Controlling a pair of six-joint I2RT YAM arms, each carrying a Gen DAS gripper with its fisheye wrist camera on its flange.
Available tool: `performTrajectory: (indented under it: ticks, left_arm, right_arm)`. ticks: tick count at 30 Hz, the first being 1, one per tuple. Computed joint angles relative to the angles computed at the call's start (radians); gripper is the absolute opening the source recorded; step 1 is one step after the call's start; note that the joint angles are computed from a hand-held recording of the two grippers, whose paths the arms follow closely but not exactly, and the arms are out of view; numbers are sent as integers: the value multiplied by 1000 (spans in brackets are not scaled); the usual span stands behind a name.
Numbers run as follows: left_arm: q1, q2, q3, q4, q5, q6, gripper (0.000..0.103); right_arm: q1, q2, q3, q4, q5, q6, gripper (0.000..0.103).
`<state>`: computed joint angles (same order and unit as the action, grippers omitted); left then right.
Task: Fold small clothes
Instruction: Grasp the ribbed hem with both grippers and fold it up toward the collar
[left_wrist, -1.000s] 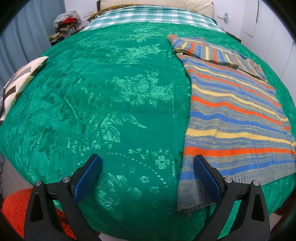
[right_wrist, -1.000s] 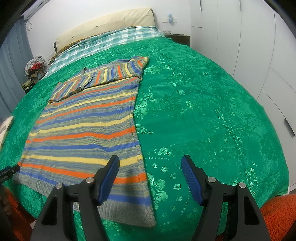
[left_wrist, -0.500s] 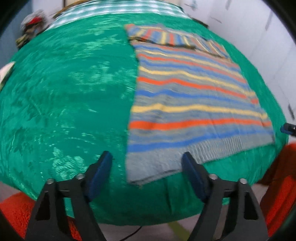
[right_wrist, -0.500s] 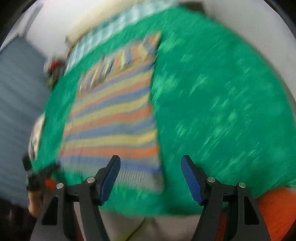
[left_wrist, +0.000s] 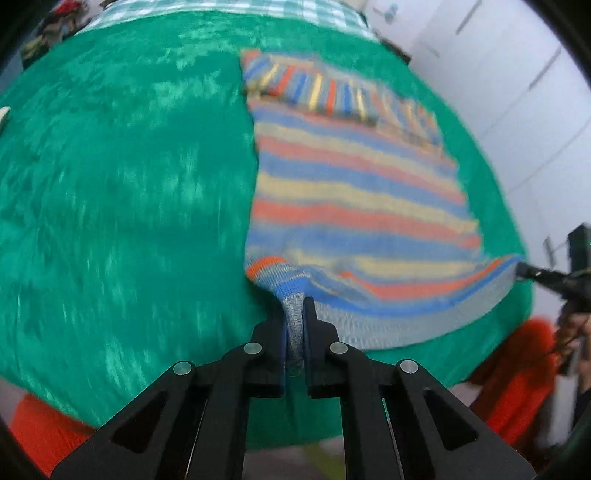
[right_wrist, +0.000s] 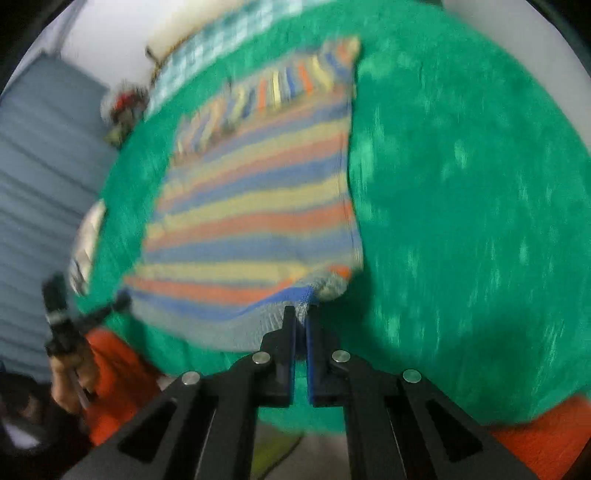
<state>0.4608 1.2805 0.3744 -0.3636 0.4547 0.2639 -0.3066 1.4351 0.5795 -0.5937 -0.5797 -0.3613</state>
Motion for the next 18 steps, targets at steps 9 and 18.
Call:
performTrajectory:
  ticks: [9,18]
  left_arm:
    - [-133,557,658,77,17,-267,5]
    - [-209,1113,1442,-157,-75,-363,5]
  right_arm:
    - [184,347,406,357,-11,439,4]
    - [261,913,1160,214,42,583,4]
